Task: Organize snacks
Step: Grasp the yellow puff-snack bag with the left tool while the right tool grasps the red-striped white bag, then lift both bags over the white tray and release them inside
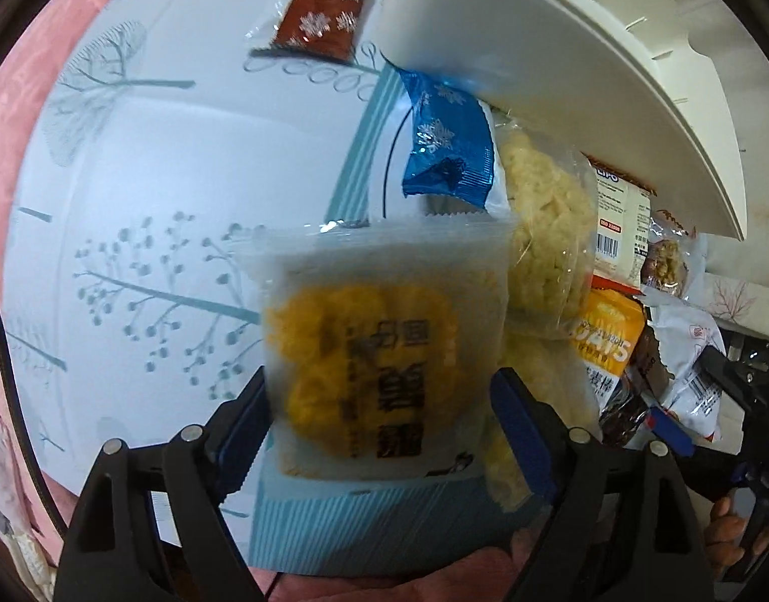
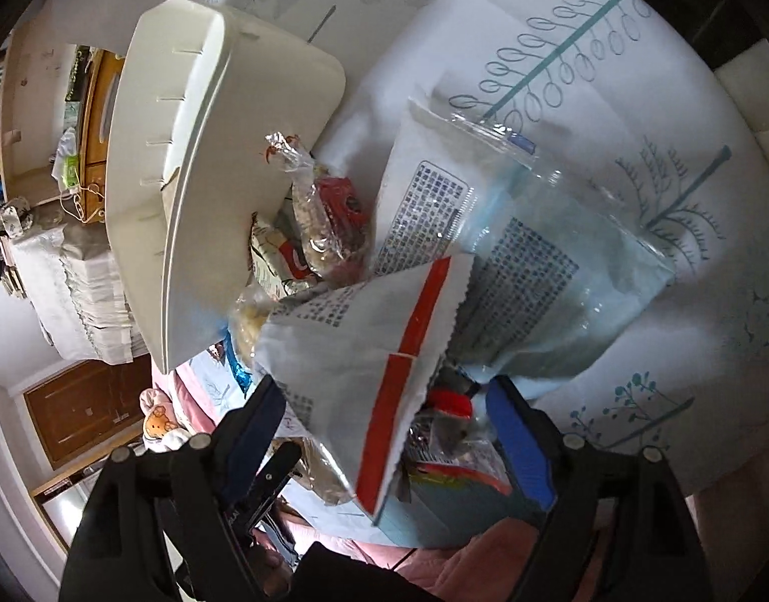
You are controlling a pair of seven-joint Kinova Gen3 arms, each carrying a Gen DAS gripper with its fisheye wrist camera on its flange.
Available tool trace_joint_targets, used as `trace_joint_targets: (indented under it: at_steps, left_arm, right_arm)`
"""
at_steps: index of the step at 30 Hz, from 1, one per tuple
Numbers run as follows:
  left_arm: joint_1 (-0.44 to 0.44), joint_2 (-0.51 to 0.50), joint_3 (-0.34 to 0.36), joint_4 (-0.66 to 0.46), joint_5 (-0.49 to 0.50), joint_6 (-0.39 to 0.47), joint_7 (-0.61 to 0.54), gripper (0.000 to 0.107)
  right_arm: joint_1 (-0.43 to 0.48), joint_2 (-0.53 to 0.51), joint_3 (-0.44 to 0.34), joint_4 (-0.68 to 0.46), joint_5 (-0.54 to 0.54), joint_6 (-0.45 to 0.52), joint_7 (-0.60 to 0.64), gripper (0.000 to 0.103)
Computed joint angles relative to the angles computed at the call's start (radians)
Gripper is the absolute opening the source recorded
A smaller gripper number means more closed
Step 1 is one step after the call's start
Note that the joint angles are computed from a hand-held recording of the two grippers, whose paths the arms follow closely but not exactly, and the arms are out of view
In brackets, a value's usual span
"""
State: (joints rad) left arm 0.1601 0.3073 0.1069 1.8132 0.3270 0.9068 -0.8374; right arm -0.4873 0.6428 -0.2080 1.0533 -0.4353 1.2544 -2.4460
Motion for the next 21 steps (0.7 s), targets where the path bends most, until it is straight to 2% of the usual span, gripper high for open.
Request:
trace_joint_targets:
  at_steps: [5, 9, 11, 13, 15, 21]
  left_arm:
    - [-0.009, 0.046, 0.002, -0.018, 0.015, 0.008, -0.003, 0.085]
    - [-0.027, 0.047, 0.007, 0.010, 0.046, -0.015, -0.029, 0.082]
    - [-0.025, 0.048, 0.007, 0.008, 0.046, -0.016, -0.032, 0.080]
    - [-0.029, 0.045, 0.006, 0.011, 0.046, -0.012, -0.040, 0.078]
    - [-0.030, 0.045, 0.004, 0.010, 0.046, -0.011, -0.042, 0.076]
    - [-0.040, 0.004, -0.004, 0.019, 0.041, 0.054, -0.033, 0.072]
  right_arm:
    - [-0.022, 0.045, 0.006, -0.087, 0.019, 0.042, -0.015, 0.082]
    - [-0.034, 0.063, 0.011, -0.116, 0.032, 0.045, -0.026, 0.081]
    - [-0.032, 0.062, 0.006, -0.111, 0.028, 0.024, -0.020, 0.074]
    - [-0.033, 0.065, 0.001, -0.116, 0.027, 0.014, -0.009, 0.063]
    - [-0.043, 0.079, 0.000, -0.152, 0.038, 0.032, 0.005, 0.057]
    - [-0.056, 0.087, 0.004, -0.185, 0.044, 0.062, 0.001, 0.049]
